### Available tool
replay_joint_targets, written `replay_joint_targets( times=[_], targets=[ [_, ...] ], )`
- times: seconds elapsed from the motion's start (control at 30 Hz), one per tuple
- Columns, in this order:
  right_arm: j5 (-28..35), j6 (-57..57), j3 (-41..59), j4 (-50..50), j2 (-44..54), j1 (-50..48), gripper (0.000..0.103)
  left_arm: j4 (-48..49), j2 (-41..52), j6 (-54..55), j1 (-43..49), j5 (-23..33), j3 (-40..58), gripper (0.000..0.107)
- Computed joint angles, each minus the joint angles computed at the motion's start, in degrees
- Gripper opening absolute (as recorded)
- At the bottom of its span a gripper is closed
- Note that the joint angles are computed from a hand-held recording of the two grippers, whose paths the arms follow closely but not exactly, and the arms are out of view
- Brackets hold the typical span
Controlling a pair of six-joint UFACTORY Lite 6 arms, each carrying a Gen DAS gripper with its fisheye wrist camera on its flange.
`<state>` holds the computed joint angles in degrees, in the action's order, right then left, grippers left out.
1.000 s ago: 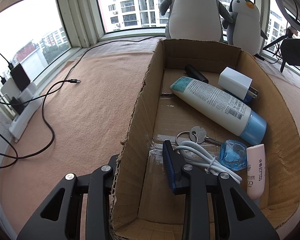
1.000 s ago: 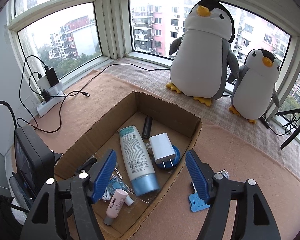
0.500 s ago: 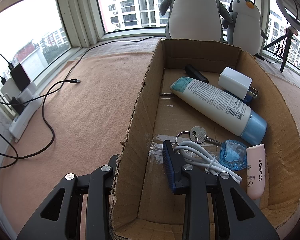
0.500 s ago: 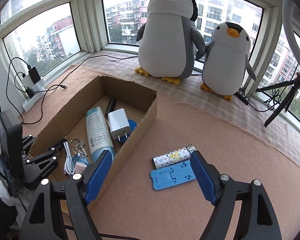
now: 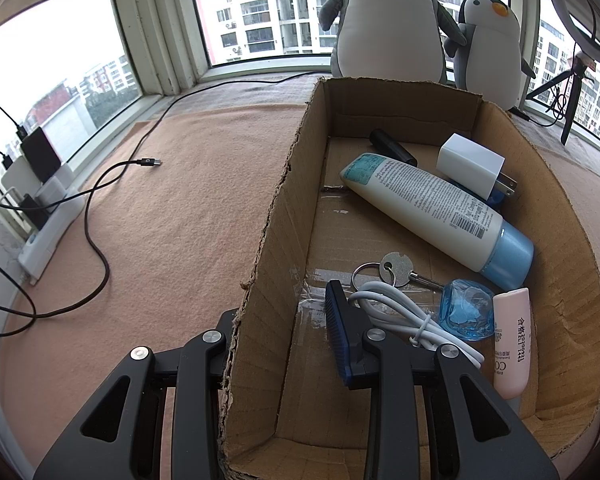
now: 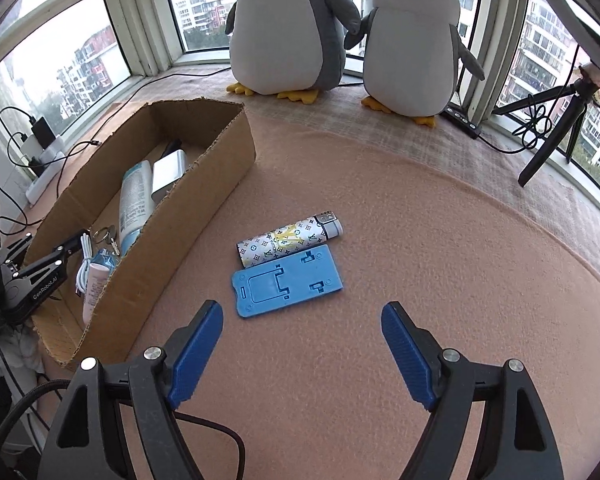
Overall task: Organize rigid objects
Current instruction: 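Move the right gripper to the blue phone stand and grasp it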
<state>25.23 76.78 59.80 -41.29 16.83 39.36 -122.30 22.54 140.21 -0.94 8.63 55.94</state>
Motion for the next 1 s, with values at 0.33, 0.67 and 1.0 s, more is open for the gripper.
replay_joint_targets(
  times=[0.33, 0.67, 1.0],
  targets=[
    [-4.3, -16.1, 6.3, 6.8, 10.0, -2.8, 0.078, -0.3, 0.0, 0.2, 0.0, 0.0, 0.0, 0.030],
    [-10.9, -46.0, 7.7, 32.5, 12.3, -9.5, 0.078, -0.3, 0.0, 0.3, 0.0, 0.0, 0.0, 0.031],
    [-7.3, -49.1, 13.9, 32.7, 17.1, -8.8, 0.080, -0.3, 0.0, 0.3, 0.0, 0.0, 0.0, 0.031]
  ],
)
